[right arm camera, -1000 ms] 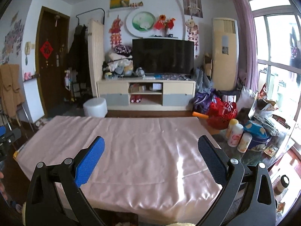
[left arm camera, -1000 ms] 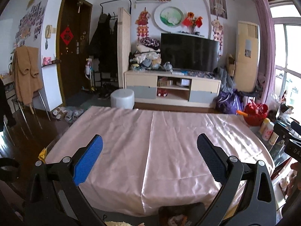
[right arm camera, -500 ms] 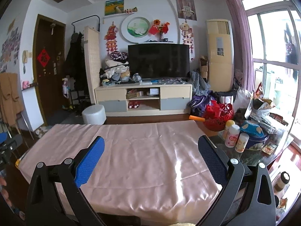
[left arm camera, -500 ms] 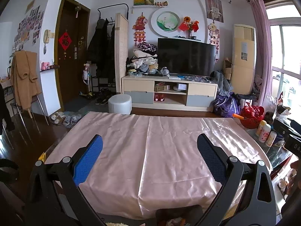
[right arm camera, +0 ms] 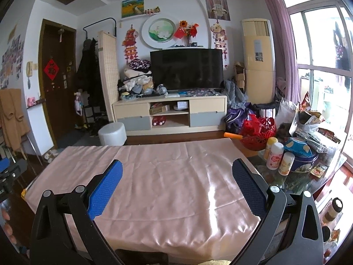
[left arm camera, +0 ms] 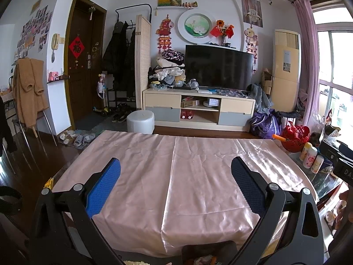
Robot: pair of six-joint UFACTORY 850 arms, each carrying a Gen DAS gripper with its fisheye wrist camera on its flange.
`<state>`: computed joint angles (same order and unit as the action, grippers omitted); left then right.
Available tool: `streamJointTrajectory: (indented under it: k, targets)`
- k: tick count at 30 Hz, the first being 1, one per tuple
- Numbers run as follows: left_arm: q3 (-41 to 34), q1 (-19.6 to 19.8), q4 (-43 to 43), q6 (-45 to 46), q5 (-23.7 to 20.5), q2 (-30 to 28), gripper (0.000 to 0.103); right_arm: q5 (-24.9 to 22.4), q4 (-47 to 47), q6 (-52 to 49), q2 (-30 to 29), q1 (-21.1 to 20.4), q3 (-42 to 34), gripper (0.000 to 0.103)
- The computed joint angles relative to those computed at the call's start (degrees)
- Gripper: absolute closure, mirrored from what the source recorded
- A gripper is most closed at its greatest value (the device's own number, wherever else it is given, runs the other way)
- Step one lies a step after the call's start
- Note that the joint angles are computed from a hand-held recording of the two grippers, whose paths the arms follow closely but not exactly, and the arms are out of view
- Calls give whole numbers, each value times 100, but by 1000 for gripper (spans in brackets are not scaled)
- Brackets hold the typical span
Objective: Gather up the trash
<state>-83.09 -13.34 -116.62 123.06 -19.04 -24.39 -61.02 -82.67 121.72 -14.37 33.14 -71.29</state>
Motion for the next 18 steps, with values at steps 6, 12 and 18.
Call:
streamJointTrajectory:
  k: [6,12,18]
  targets:
    - [8,-11,41,-50,1,20,8,15,9,10,0,1,-1,3]
    - [42,-28,-28,0,-15,38,8,44,32,16,-5,2,0,3]
    - [57,-51,-79,11,-4,47,8,51,34,16,-14,0,-9,3]
